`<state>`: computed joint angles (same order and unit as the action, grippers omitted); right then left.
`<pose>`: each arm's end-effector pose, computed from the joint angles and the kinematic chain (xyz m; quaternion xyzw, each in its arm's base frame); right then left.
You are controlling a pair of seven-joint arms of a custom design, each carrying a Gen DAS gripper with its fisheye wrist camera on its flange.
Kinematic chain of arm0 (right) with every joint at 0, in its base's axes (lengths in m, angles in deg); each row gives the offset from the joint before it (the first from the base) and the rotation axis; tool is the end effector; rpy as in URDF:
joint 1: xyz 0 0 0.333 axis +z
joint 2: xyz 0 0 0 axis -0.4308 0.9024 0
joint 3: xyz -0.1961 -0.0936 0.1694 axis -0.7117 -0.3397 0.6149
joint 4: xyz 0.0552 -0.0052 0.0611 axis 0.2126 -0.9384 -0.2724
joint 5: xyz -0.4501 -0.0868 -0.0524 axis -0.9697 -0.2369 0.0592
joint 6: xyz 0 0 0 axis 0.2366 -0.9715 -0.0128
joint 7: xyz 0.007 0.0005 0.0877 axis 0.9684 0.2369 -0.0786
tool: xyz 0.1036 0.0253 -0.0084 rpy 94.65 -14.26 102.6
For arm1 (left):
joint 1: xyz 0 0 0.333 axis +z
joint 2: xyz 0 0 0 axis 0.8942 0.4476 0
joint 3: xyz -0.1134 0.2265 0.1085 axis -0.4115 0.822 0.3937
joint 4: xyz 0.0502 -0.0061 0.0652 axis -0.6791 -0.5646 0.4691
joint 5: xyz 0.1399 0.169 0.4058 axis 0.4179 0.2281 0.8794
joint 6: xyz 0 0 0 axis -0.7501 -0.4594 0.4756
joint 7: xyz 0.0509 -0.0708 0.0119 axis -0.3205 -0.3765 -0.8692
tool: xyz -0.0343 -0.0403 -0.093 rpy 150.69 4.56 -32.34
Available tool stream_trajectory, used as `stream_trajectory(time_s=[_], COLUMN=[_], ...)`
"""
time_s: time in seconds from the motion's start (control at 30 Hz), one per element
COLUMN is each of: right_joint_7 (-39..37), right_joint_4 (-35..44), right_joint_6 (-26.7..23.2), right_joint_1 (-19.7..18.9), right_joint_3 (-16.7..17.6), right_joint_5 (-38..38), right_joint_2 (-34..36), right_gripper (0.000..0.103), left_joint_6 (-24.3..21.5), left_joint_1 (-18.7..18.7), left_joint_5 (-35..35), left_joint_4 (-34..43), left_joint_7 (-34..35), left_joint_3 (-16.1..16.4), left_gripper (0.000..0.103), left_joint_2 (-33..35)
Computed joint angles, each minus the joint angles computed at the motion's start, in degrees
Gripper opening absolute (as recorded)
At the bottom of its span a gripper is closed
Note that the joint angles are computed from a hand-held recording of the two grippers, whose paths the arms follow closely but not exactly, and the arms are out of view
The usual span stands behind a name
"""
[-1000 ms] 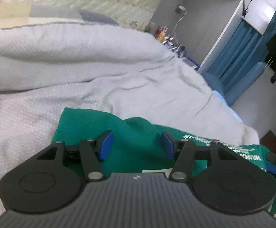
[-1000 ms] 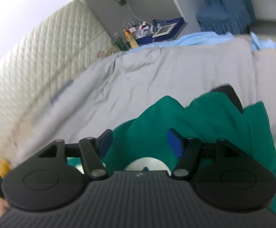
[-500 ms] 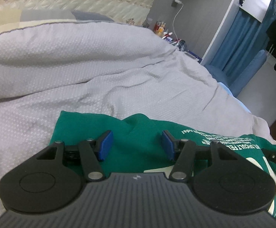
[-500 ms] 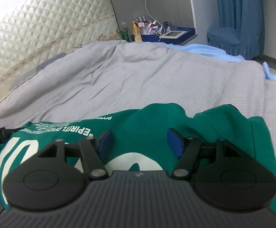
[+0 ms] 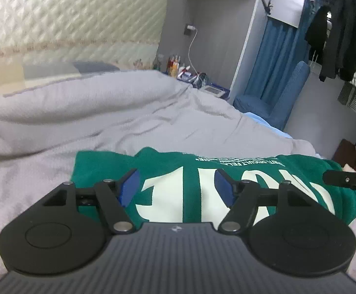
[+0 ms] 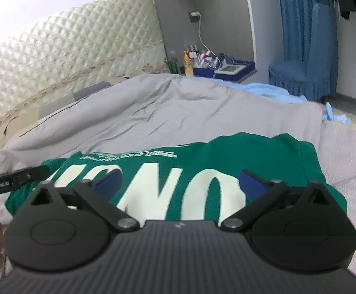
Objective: Fold large clothes
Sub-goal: 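Press the printed hoodie back flat with both open tools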
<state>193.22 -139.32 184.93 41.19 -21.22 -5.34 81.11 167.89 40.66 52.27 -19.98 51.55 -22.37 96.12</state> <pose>0.6436 0.3555 0.3775 -0.6259 0.5977 -0.2452 0.4370 0.7258 -0.2674 0.3921 -0.6172 0.6010 -0.4280 0.2732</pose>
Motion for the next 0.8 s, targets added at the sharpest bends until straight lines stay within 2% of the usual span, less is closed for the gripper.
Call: stream_trajectory(time_s=[0.03, 0.07, 0.1, 0.17, 0.3, 0.37, 0.5, 0.6, 0.7, 0.8], right_joint_7=[-0.05, 0.02, 0.52, 1.63, 1.99, 1.13, -0.21, 0.37, 1.74, 3.63], right_joint_4=[0.32, 0.78, 1.52, 3.08, 6.77, 9.05, 12.56, 15.26, 17.78, 18.63], right_joint_6=[-0.48, -1.1, -1.8, -3.02, -5.28, -7.41, -9.48, -10.77, -11.85, -11.43], right_joint_1=[0.79, 1.08, 1.09, -0.66, -6.97, -10.79, -17.31, -19.94, -21.26, -21.65], right_joint_3=[-0.79, -1.14, -1.26, 0.32, 6.63, 10.71, 17.54, 20.05, 21.17, 21.37], right_joint_5=[-0.25, -0.63, -1.01, -1.95, -3.85, -4.64, -5.71, -7.2, -9.33, -11.83], right_joint_2=[0.48, 0.95, 1.66, 2.51, 3.89, 4.71, 6.45, 8.18, 10.15, 11.05], right_gripper=[0.103, 0.103, 0.103, 0.103, 0.103, 0.103, 0.103, 0.103, 0.103, 0.103], left_joint_6=[0.96, 1.51, 1.47, 1.03, -3.21, -4.2, -5.78, -7.51, -9.46, -8.31], left_joint_1=[0.21, 2.1, 5.74, 8.67, 9.0, 8.05, 8.93, 8.7, 8.64, 8.52], left_joint_5=[-2.16, -4.38, -4.9, -8.12, -12.29, -13.43, -18.05, -20.32, -22.21, -23.43], left_joint_4=[-0.39, -0.64, -0.39, 0.77, 5.25, 7.07, 9.71, 12.67, 15.91, 15.73], left_joint_7=[2.14, 4.73, 6.46, 11.46, 17.17, 18.92, 23.32, 25.51, 27.9, 28.62], left_joint_3=[-0.37, -2.73, -7.09, -11.11, -12.79, -11.99, -13.71, -13.89, -14.26, -13.91], left_gripper=[0.077, 0.077, 0.077, 0.077, 0.077, 0.077, 0.082, 0.085, 0.087, 0.087], left_joint_2=[0.02, 0.13, 0.51, 2.0, 5.74, 7.26, 9.96, 12.31, 14.64, 14.75])
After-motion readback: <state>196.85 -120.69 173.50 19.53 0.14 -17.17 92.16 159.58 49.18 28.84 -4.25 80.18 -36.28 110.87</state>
